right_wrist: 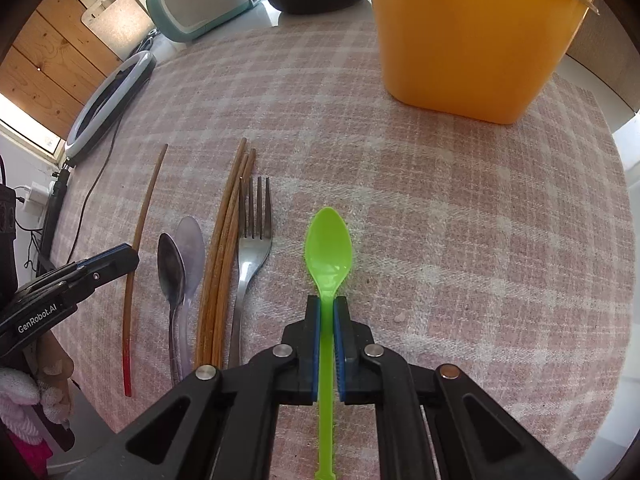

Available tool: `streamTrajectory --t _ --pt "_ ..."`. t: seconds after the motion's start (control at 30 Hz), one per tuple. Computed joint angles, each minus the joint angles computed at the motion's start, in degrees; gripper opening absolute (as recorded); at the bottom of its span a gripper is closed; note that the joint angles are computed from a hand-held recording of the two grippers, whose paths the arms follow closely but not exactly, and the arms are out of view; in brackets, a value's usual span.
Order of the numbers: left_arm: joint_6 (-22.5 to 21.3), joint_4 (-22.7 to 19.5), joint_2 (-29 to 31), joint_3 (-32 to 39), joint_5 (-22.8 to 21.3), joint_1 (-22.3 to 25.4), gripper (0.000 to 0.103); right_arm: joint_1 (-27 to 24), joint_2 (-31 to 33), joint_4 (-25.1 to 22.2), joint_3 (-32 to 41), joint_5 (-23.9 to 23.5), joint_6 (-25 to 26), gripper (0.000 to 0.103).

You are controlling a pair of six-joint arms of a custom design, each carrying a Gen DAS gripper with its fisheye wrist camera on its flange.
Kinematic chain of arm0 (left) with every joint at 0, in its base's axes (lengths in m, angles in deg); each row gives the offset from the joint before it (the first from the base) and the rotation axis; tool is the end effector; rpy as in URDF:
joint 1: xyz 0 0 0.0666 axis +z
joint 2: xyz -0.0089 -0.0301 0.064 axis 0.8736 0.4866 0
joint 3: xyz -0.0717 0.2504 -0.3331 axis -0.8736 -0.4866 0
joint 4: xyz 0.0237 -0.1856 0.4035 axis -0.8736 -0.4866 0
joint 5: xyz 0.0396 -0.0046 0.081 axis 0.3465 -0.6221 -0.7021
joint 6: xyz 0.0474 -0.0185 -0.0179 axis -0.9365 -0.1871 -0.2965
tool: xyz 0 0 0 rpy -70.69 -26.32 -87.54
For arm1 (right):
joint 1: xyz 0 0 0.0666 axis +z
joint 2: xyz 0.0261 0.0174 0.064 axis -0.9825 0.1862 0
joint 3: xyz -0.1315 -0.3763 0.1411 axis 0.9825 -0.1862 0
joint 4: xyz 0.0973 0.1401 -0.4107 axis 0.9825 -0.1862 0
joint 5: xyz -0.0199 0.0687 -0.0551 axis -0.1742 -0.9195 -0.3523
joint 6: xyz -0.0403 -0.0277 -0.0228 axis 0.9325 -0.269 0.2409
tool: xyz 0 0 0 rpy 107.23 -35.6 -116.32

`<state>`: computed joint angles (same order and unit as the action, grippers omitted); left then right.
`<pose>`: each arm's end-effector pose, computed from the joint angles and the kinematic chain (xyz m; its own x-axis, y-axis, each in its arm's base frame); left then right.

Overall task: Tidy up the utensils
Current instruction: 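Carry chopstick and green spoon into the yellow container and open both tools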

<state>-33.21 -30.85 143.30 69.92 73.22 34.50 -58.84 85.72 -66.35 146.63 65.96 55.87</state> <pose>0.4626 -0.2353 0.4046 -0.9070 -0.2868 -0.3085 -0.1353 0.8919 -0.4316 0.5569 0.2131 0.3652 -0.9188 -0.3006 -0.2557 -0.3475 0.9233 0.1633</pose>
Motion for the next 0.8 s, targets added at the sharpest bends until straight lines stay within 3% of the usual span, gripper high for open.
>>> streamTrajectory --t 0.2,0.53,0.8 --pt "0.6 2.4 -2.0 0.2 -1.7 -0.4 0.004 -1.7 -3.7 3.9 -3.1 -4.5 -1.4 0.003" --pt "-1.1 4.8 -1.9 3.5 -4.0 -2.4 0.004 -4.2 -8.5 8.6 -5.8 -5.6 -3.7 0.003" --pt "-0.3 7.1 -0.7 6.4 -3.1 -2.7 0.004 -6.0 -11.2 11.1 -4.7 -5.3 -4.7 0.003"
